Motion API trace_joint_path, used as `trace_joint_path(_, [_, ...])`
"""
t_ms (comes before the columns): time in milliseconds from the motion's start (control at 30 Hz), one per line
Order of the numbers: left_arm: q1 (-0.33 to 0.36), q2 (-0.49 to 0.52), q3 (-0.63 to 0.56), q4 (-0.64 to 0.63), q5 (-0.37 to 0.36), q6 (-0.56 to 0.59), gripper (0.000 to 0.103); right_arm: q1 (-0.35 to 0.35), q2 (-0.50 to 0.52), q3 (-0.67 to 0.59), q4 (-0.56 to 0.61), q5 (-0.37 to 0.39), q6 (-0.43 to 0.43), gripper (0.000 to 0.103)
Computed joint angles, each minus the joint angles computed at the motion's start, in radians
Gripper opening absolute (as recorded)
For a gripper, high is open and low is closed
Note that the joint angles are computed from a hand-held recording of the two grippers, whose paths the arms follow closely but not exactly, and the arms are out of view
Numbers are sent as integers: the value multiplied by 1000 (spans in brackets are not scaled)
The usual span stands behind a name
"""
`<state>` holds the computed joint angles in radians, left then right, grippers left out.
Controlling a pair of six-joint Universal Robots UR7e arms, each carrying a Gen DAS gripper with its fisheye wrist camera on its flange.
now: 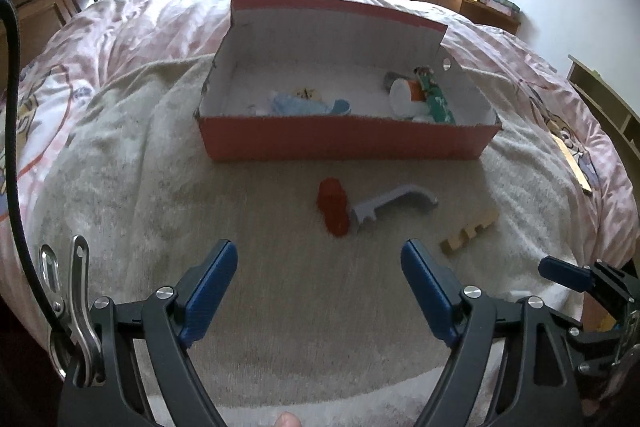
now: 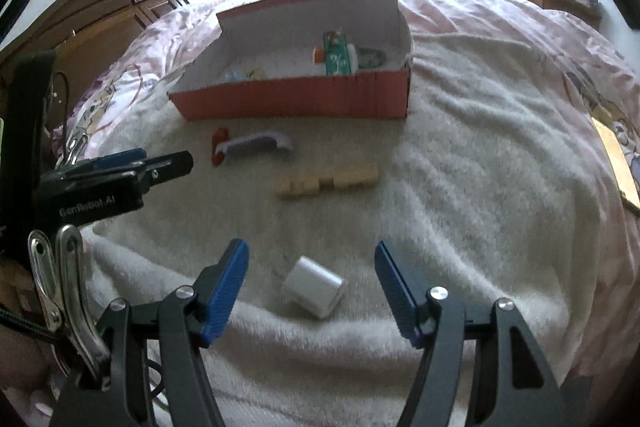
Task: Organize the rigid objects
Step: 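Withdraw both tools from the box toward the white cube charger, then close the right tool on the white cube charger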
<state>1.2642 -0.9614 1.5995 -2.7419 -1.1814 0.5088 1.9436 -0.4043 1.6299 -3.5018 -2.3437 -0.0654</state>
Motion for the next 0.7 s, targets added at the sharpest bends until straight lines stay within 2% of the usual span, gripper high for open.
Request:
trace_joint_path(433, [8, -5, 21, 5, 12, -5, 86, -18, 14, -1, 42, 23, 21, 68])
trace_joint_path(500, [8, -3, 20, 10, 14, -7, 86, -23, 14, 1, 48, 28, 30, 62])
trace_joint_path(567, [8, -1, 17, 15, 14, -10, 86, -29, 13, 0, 58, 31, 42, 47])
trace_joint_path(633, [9, 2, 14, 19, 14, -13, 86, -28, 19, -1, 42, 18, 33, 42])
trace_joint_path(700, [9, 4, 10, 25, 16, -17, 86, -31, 18, 2, 31, 26, 30, 42])
